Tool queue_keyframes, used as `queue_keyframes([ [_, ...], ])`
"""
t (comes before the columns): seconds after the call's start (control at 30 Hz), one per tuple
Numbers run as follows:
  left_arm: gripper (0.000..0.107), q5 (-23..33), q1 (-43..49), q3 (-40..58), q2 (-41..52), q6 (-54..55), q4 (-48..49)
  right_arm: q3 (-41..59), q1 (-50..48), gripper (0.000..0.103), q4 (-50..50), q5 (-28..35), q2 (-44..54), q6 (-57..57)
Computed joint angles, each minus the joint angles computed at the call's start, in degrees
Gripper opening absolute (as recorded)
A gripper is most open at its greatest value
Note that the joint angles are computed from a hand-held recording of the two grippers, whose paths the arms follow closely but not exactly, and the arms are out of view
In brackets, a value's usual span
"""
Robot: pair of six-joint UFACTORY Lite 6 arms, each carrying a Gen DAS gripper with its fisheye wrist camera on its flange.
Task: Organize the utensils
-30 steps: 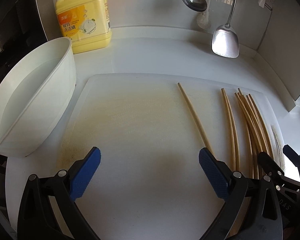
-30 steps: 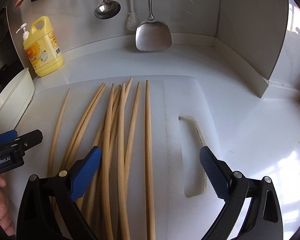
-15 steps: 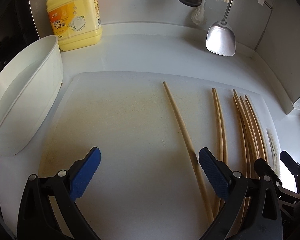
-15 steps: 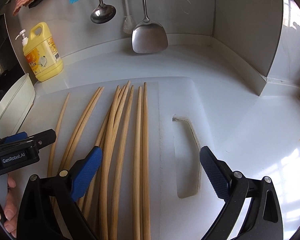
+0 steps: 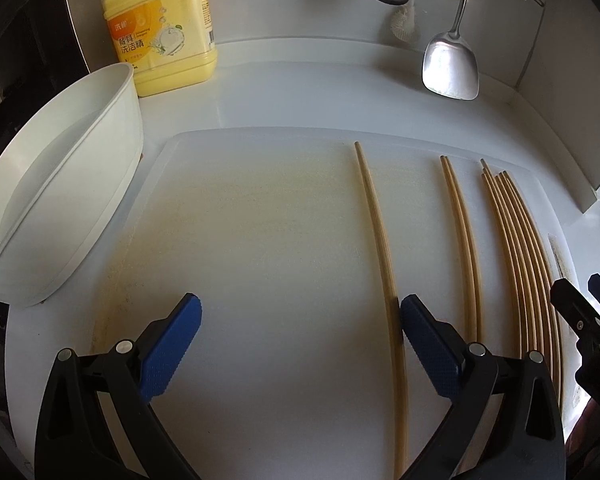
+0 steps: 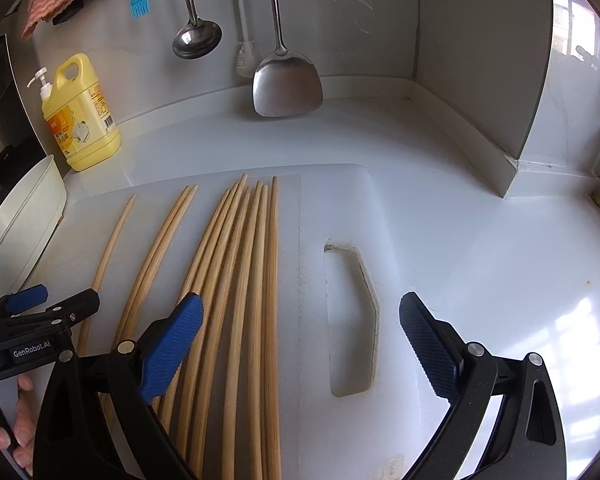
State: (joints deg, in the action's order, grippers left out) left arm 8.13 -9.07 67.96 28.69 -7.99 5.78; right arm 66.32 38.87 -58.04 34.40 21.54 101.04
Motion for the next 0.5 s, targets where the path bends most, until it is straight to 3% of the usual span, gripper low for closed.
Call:
queue_keyframes([
  [0.23, 0.098, 0.0, 2.1, -0.2, -0.1, 5.2, -4.4, -1.0, -0.7, 0.094, 1.3, 4.5, -0.2, -0.4],
  [0.5, 0.098, -0.2, 2.1, -0.1, 0.0, 3.7, -3.1, 0.6, -0.3, 0.094, 2.4, 8.2, 1.3, -3.7],
])
